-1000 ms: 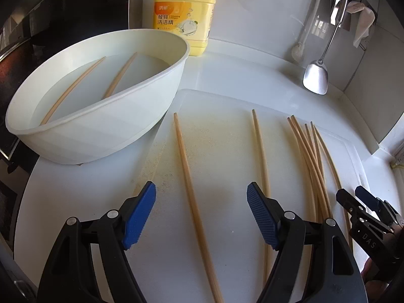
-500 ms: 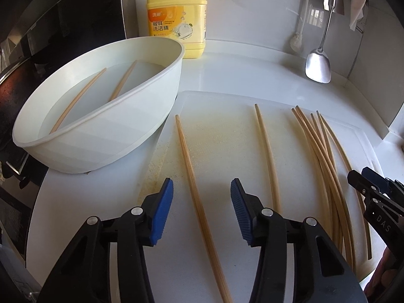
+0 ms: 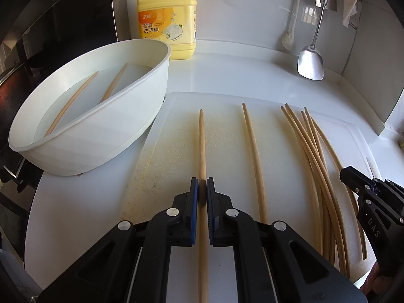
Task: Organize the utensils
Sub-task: 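Close the left tool on a loose chopstick while the right tool grasps another, then lift both held chopsticks toward the white water basin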
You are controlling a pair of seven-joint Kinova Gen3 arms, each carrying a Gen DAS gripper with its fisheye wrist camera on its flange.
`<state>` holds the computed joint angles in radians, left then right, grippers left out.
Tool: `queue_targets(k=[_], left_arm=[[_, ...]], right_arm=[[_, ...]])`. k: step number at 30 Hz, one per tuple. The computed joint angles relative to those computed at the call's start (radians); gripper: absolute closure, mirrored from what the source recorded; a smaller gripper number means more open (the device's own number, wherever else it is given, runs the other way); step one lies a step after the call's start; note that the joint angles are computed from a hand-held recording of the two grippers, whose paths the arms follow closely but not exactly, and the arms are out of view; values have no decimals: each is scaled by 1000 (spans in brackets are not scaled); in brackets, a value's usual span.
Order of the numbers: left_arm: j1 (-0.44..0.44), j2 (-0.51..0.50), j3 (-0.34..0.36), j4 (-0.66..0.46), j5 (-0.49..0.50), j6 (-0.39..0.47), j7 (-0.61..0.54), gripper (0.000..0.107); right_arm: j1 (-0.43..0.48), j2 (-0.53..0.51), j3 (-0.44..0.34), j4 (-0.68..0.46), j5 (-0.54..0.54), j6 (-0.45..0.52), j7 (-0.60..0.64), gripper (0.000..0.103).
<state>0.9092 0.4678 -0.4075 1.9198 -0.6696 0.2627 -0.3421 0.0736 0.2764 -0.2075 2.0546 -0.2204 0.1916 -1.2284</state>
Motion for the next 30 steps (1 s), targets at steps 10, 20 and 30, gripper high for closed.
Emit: queue_targets(k=[10,20,30], left_arm=[[-122,-49,124,4,102,-10,-119,100],[-169,-130,177,-6,134,37,-155,100],[-391,-243,349,-56,159,151,-236,100]], right_arm=[[132,-30,-112,11,-166,19,117,97],[164,-69,-124,-1,-324,68,265,97],[-30,-122,5,-132,-316,219,196,97]])
